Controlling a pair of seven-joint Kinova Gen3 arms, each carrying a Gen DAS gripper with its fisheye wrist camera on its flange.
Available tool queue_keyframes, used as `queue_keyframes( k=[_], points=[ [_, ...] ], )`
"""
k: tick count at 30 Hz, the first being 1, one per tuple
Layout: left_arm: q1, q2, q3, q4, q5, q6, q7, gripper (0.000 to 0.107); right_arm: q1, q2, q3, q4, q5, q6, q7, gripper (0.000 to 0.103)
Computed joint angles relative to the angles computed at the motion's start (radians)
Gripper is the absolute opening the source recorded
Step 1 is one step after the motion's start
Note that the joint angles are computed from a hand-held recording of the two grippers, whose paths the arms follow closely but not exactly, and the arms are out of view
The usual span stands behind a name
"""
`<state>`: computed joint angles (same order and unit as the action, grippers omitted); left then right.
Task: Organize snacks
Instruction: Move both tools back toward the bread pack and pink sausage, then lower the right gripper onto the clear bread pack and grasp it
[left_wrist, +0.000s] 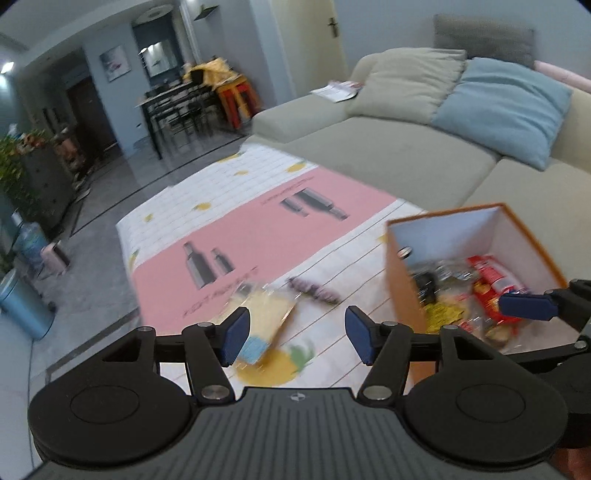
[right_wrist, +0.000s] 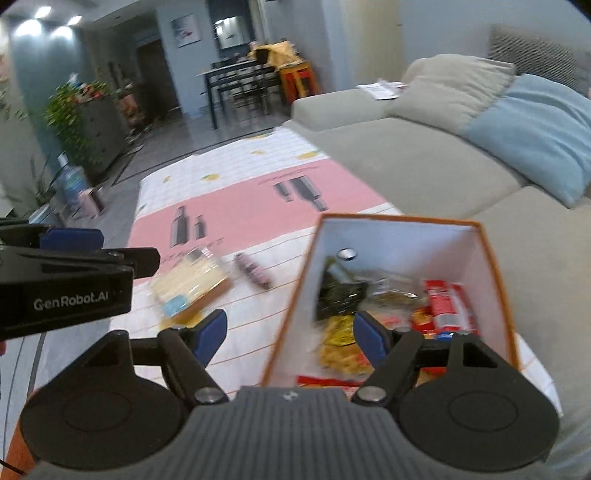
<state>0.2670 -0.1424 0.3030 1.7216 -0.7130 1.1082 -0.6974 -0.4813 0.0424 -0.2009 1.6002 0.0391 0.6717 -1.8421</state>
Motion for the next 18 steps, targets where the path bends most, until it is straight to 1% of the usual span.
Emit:
queue_keyframes(
  k=[3,9,13,16,18],
  points=[
    [-0.018,-0.02,-0.024,0.029,0.025,0.007,-0.003,0.07,-0.026,0.018,-0.015,-0.018,0.026,0.015,0.004,0.074],
    [-0.096,-0.077,-0.09,0.092,0.131,-0.047,-0.049,0.07,-0.074,0.075,-0.03,-0.067,0.034,0.019,0.058,0.074],
    [-0.163,-0.102,-0.13,0.131,0.197,-0.09,-0.088,0.07,-0.095,0.136,-0.036,-0.118,0.009,0.025,0.145,0.074],
    [-0.207,-0.108,-0.189,0.15,0.283,-0.136,-0.148,0.068,-0.126,0.198,-0.029,-0.18,0.022,0.06,0.191,0.074],
    [-0.236,-0.102,-0.211,0.157,0.326,-0.154,-0.177,0.068,-0.162,0.253,-0.015,-0.247,0.057,0.11,0.207,0.074]
  ],
)
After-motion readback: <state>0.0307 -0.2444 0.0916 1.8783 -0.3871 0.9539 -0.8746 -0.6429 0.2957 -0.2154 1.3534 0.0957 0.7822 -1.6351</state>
